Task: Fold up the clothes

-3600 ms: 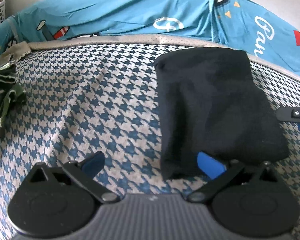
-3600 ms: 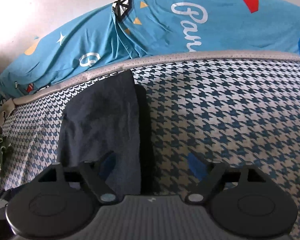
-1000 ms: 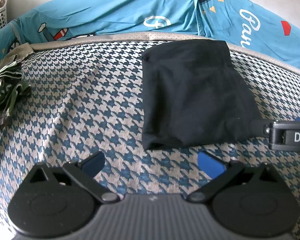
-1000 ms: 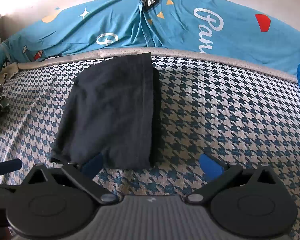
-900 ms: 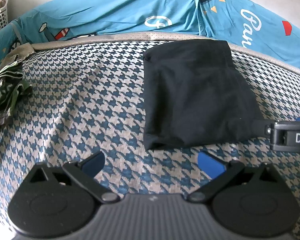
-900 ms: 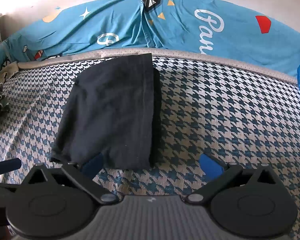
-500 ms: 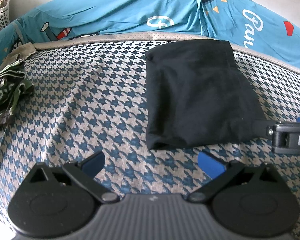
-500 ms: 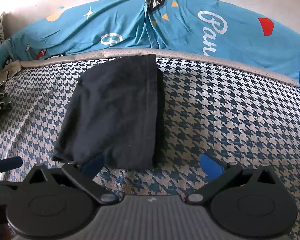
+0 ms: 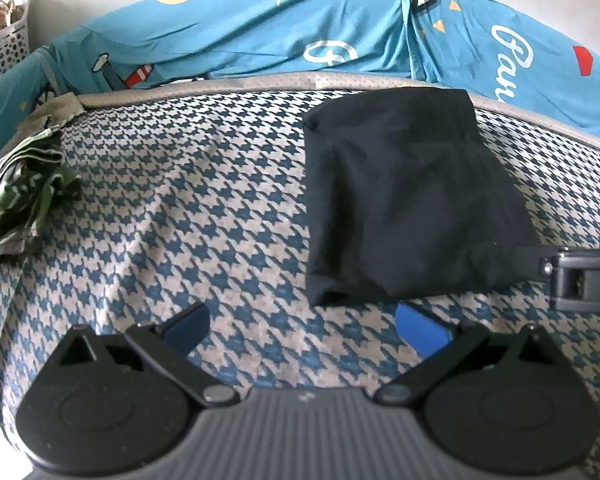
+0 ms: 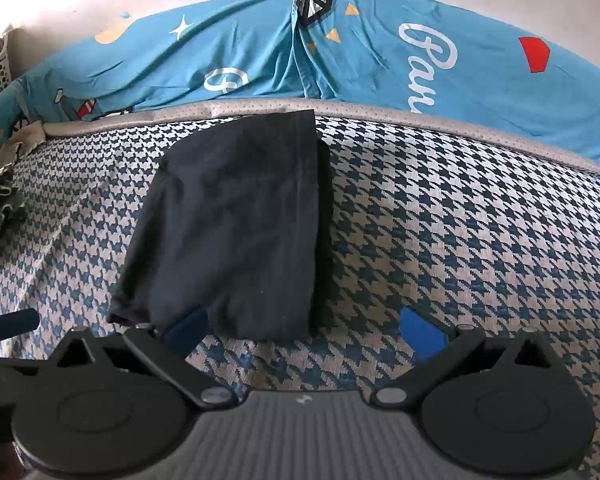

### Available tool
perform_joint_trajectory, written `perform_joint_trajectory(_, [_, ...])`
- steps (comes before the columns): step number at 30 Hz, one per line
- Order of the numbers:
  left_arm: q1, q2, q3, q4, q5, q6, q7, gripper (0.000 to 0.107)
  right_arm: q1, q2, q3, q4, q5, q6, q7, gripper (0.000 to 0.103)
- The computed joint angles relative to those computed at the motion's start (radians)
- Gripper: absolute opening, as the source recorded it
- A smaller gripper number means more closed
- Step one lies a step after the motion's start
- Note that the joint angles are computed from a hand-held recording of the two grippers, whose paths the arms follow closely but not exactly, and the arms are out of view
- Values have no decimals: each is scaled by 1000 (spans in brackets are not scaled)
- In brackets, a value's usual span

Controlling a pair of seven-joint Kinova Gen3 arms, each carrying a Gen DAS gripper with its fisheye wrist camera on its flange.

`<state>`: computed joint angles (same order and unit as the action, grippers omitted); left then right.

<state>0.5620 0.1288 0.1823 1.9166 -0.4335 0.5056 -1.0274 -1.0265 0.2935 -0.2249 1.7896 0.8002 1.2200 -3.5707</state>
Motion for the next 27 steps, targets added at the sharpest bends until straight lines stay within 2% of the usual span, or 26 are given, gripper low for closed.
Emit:
perform_joint_trajectory(6, [17, -1, -10, -1, -56, 11, 59, 103, 3, 1, 1, 0, 4, -7, 7, 103])
perform_joint_trajectory(17, [19, 0, -5, 0, -97, 18, 96, 103, 3, 1, 1, 2, 8, -14, 14, 103])
perform_joint_trajectory(27, [30, -18, -1, 25, -142, -18, 117, 103, -4, 1, 1, 3, 19, -7, 4, 103])
